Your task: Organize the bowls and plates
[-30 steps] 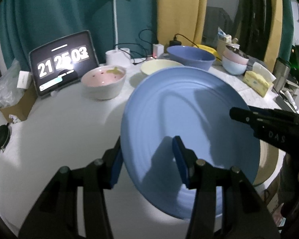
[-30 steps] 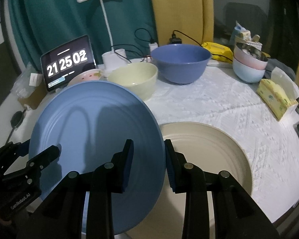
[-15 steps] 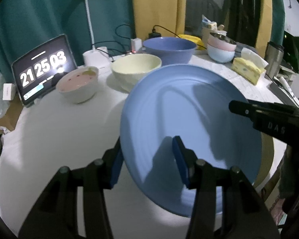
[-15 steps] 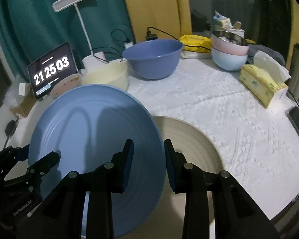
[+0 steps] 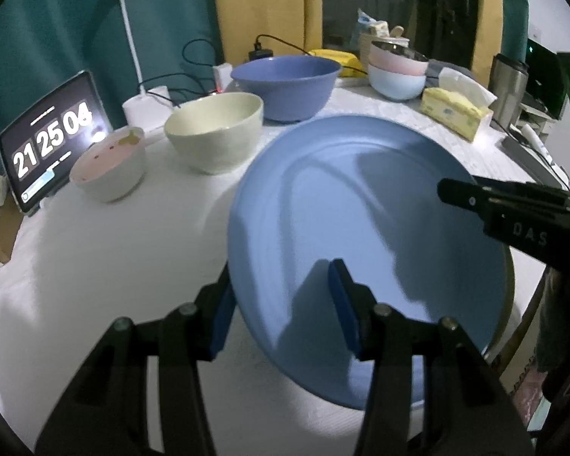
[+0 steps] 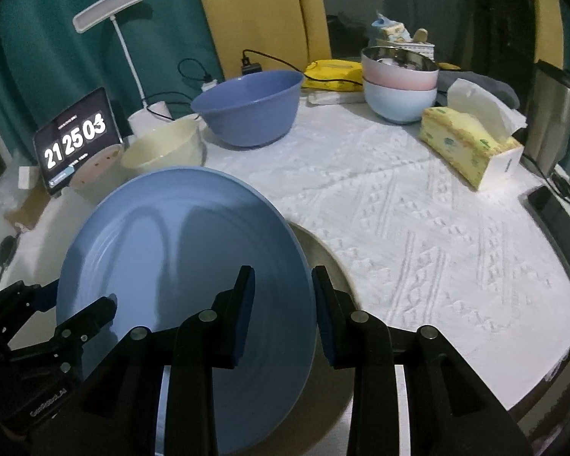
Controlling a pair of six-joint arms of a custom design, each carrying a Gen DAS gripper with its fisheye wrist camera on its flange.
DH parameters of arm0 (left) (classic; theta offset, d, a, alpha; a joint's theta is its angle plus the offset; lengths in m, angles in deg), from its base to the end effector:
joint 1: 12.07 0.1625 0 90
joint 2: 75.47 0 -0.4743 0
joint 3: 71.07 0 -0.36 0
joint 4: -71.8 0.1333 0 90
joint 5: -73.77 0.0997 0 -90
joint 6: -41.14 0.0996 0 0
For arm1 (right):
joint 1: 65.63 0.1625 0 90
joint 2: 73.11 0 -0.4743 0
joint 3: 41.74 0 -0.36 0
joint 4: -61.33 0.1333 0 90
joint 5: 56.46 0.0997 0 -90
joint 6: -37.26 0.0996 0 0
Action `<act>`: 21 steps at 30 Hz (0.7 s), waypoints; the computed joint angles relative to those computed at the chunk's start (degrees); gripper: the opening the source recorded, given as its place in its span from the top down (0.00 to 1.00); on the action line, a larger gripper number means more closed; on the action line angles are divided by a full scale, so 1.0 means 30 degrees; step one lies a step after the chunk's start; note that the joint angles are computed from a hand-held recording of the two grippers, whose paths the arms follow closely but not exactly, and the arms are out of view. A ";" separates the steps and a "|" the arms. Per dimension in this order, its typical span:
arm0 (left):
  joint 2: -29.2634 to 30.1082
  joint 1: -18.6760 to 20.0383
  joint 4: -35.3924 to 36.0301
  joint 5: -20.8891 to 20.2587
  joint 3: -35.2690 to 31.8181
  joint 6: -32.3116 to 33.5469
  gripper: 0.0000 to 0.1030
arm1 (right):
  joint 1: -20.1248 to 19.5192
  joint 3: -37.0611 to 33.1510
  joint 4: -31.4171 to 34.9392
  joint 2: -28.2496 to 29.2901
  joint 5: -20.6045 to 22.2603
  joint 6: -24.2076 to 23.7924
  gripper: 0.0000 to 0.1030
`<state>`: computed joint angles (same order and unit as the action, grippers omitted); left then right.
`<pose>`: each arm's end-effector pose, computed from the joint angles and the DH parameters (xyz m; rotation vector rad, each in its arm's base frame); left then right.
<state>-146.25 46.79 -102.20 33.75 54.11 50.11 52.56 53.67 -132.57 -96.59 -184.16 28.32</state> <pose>-0.0709 -0.5227 0.3112 0.5143 2.2214 -0.7896 0.3817 -0.5590 -0.0048 0.5554 -2.4095 0.8355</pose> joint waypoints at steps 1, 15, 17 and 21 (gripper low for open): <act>0.0074 -0.0002 -0.0019 -0.0030 -0.0029 0.0043 0.53 | -0.0005 0.0009 -0.0084 0.0003 -0.0134 -0.0053 0.65; 0.0176 0.0496 0.1986 -0.1189 -0.0751 -0.1074 0.51 | -0.0151 0.0413 -0.0476 -0.0181 -0.0442 -0.0097 0.65; 0.0245 0.0518 0.2349 -0.1239 -0.0781 -0.1224 0.51 | -0.0098 0.0387 -0.0671 -0.0095 -0.0827 -0.0223 0.65; 0.0269 0.0540 0.2460 -0.1167 -0.0769 -0.1408 0.50 | -0.0116 0.0640 -0.1103 -0.0150 -0.0978 -0.0348 0.65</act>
<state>-145.44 48.41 -94.82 30.25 51.80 45.89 52.21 55.59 -135.88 -97.04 -187.09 27.28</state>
